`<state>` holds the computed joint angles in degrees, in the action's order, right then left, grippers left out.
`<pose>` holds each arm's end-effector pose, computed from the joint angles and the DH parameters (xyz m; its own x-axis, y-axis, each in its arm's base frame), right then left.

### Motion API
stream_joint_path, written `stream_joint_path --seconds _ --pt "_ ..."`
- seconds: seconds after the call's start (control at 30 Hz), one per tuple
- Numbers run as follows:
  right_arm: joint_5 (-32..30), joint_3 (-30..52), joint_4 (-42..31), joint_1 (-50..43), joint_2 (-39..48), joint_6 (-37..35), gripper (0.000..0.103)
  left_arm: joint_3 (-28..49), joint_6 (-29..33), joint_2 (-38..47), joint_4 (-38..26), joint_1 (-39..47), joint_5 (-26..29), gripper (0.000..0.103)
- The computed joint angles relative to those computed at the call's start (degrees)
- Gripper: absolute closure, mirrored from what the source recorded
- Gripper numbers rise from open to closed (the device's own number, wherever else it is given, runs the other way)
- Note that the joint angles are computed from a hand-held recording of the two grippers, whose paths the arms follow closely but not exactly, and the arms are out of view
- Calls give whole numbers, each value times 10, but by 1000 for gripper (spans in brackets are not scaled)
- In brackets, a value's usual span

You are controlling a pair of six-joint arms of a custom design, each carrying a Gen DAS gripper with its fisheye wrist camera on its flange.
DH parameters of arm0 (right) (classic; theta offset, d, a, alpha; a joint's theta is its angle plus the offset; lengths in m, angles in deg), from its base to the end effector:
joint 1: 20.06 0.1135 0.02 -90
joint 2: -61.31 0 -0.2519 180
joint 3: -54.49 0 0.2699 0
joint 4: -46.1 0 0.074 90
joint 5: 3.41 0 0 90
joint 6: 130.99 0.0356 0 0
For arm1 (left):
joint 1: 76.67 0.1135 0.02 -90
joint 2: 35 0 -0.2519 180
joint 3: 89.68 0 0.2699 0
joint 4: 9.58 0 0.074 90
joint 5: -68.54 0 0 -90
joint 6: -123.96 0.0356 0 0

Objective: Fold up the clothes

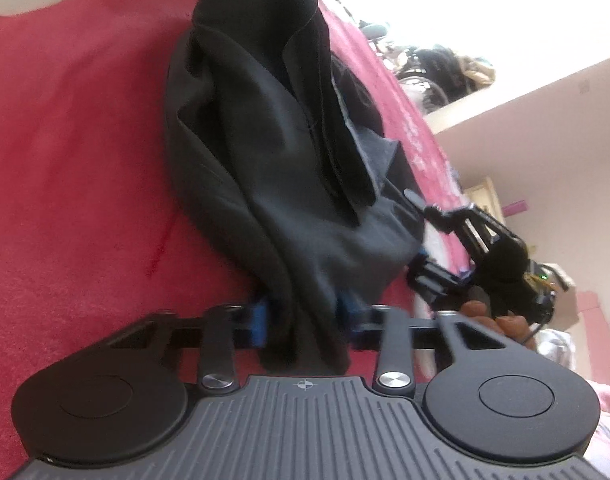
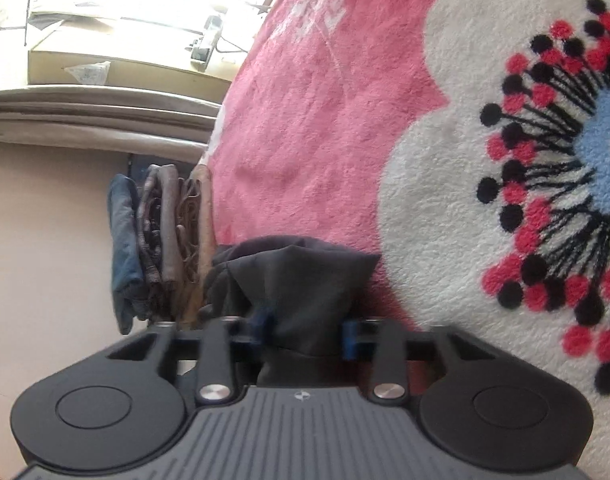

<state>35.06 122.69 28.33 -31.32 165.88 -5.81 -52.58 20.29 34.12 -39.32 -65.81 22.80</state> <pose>0.3556 -0.0424 0.1193 -0.8388 0.5325 -0.1132 0.1896 0.4807 0.8561 0.2071 0.0144 0.1181 -0.8854 -0.3422 -0.3145 -0.0205 0.7047 -0.7093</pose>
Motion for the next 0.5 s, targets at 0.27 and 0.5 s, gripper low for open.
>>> stream_joint_path --seconds 0.27,0.5 --pt "0 -97 4 -32 -118 -17 94 3 69 -29 -65 59 81 99" --pt "-64 -221 -387 -206 -402 -306 94 141 753 96 -600 288 73 99"
